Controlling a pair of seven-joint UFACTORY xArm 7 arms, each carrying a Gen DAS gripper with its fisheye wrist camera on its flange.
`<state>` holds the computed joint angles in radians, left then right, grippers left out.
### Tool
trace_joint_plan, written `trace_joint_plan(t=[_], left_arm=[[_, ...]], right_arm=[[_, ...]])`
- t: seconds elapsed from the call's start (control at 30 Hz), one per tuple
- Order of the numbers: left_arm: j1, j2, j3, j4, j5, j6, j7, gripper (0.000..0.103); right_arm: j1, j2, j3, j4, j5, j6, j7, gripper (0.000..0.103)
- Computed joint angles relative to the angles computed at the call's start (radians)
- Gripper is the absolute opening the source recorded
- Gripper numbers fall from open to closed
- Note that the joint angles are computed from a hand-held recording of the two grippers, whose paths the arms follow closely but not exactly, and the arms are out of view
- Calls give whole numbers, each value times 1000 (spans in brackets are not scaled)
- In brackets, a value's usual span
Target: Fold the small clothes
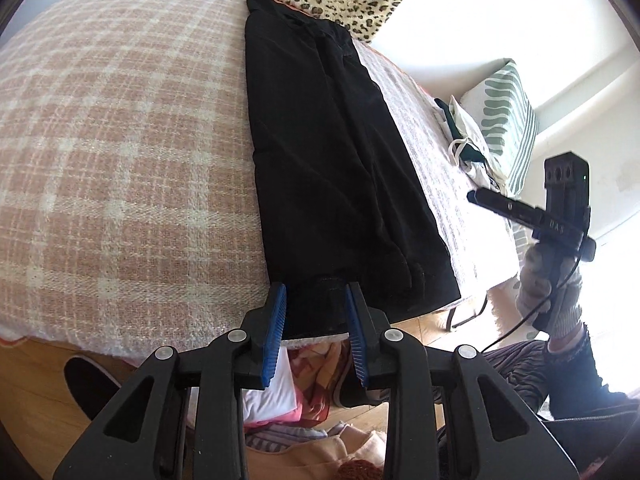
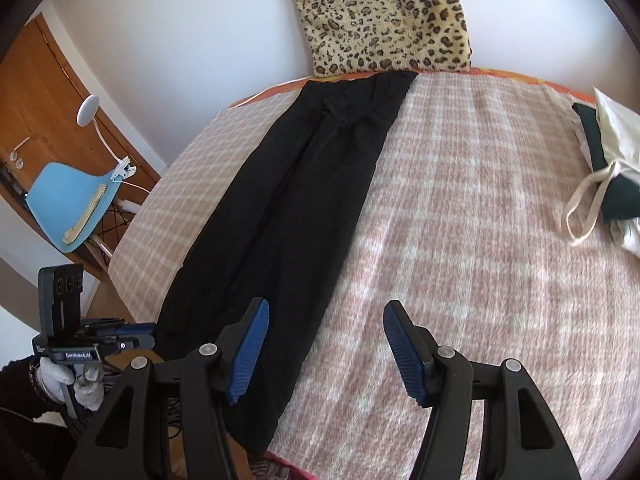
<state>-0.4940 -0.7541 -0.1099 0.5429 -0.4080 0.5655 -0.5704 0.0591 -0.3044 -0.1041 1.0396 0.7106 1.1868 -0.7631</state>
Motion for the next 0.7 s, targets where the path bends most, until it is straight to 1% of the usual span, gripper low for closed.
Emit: trace_joint_plan(t=[0.03, 0.1, 0.2, 0.3, 0.4, 0.43, 0.5, 0.53, 0.57, 0.63, 0.67, 0.7], left_arm=[[-3, -7, 2, -9, -6, -8, 0, 25], [-2, -14, 2, -16, -3, -9, -1, 25], [20, -18, -14, -17, 27, 0, -13, 9], [28, -45, -19, -32, 48, 5, -16, 5], [40, -64, -38, -33, 87, 10, -15, 4], [41, -69, -43, -32, 97, 12, -15, 4], [43, -77, -49, -32, 114, 15, -16, 4], [40, -81, -48, -33, 117, 13, -15, 4], [40, -84, -48, -35, 120, 14, -15, 4], [38, -88, -46, -37, 126, 15, -14, 4], [39, -87, -48, -34, 129, 18, -17, 3], [39, -90, -48, -35, 132, 22, -16, 3]], right_arm=[[-2, -9, -15, -16, 11, 40, -7, 63], [-6, -29, -29, -47, 26, 96, -19, 63], [-6, -61, -24, -88, 29, 130, -26, 62], [2, -78, -12, -113, 18, 145, -28, 58], [11, -73, -2, -123, 10, 150, -11, 51], [13, -68, 3, -126, 4, 149, -5, 46], [15, -76, 7, -139, 7, 137, -1, 43], [18, -74, 7, -137, 9, 140, 5, 36], [21, -67, 2, -134, 17, 157, 10, 20], [21, -91, 17, -164, 14, 130, 29, 11], [24, -100, 20, -178, 11, 115, 28, 4], [27, -102, 13, -181, 17, 118, 29, 4]])
